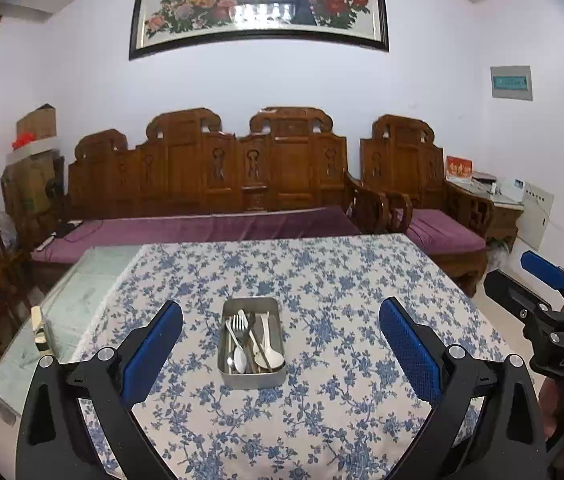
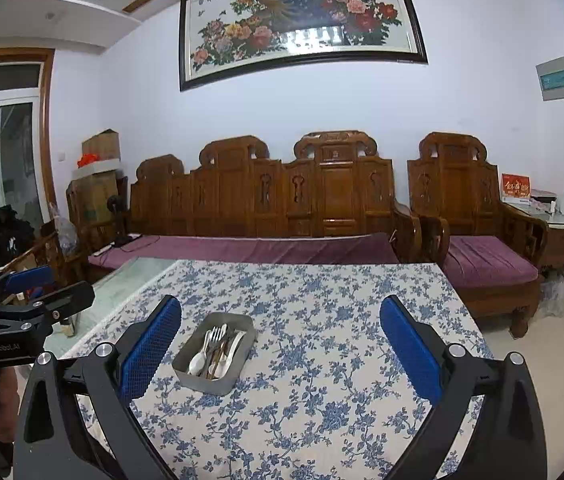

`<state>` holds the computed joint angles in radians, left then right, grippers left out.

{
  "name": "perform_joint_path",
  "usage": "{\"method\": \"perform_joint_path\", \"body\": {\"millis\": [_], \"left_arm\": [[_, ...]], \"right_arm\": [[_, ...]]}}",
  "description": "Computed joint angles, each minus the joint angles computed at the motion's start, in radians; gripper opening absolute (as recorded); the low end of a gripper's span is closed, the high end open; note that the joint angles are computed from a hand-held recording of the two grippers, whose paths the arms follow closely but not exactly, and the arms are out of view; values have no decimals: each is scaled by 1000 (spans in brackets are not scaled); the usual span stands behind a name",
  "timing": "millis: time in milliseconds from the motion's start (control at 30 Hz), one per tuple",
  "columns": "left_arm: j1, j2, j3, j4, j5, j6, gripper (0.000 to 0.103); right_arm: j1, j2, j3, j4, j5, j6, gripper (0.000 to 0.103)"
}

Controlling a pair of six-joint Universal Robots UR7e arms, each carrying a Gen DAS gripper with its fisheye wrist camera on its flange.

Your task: Organize utensils

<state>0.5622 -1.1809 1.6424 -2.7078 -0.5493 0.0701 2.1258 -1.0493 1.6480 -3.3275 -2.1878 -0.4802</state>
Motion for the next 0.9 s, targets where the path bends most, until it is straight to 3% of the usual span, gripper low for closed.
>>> {"method": "perform_joint_path", "body": {"millis": [900], "left_arm": [[-1,-7,19,-33,9,-2,95]], "right_arm": [[0,2,-4,2,-6,-1,100]]}}
